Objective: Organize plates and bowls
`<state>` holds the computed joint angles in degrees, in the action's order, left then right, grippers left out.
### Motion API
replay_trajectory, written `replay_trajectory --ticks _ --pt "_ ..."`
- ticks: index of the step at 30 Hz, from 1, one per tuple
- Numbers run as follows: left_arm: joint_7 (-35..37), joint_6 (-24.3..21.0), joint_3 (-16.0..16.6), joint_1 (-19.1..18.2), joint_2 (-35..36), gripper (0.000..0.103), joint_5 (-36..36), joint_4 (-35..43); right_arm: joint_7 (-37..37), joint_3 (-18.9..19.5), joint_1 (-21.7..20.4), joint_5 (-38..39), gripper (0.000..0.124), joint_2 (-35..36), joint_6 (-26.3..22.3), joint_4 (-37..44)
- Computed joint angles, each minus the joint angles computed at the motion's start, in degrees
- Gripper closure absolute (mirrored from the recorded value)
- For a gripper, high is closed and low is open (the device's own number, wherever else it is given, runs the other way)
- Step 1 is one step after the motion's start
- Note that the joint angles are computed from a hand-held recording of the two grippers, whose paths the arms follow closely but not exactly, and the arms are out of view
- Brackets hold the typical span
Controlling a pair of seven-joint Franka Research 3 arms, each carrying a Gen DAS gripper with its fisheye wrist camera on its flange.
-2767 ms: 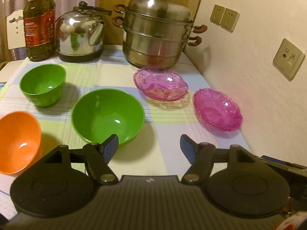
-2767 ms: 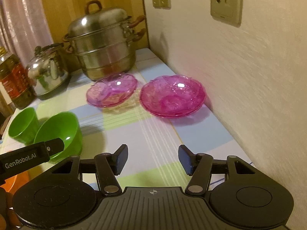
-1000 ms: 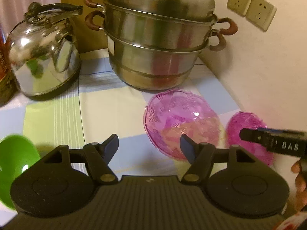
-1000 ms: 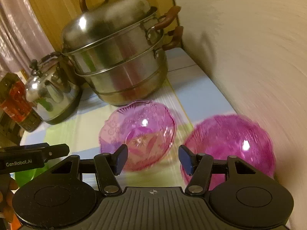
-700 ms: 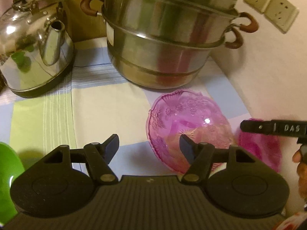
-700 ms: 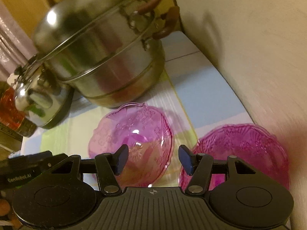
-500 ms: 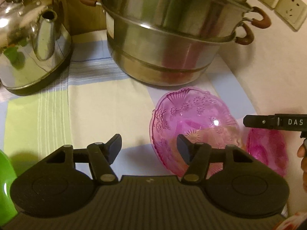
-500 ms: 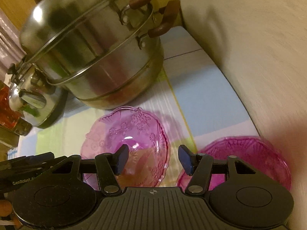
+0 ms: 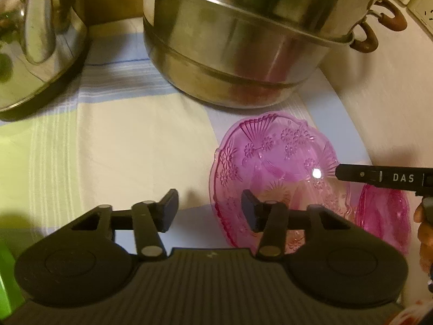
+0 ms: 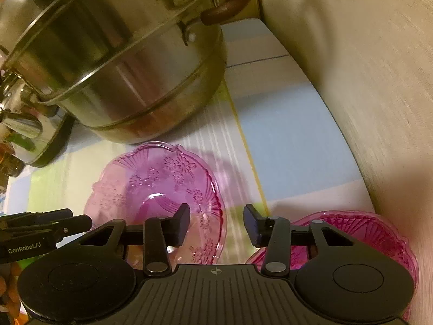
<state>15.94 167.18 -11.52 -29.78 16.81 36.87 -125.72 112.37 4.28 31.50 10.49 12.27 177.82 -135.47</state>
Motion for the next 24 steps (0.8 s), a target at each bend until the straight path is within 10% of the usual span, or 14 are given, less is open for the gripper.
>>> replay_trajectory --ticks 24 --pt "5.97 -0.33 -0.58 -0.01 2.22 0.093 -4.35 1.68 -6.95 4.05 -3.51 5.86 0.113 2.11 -2.24 1.77"
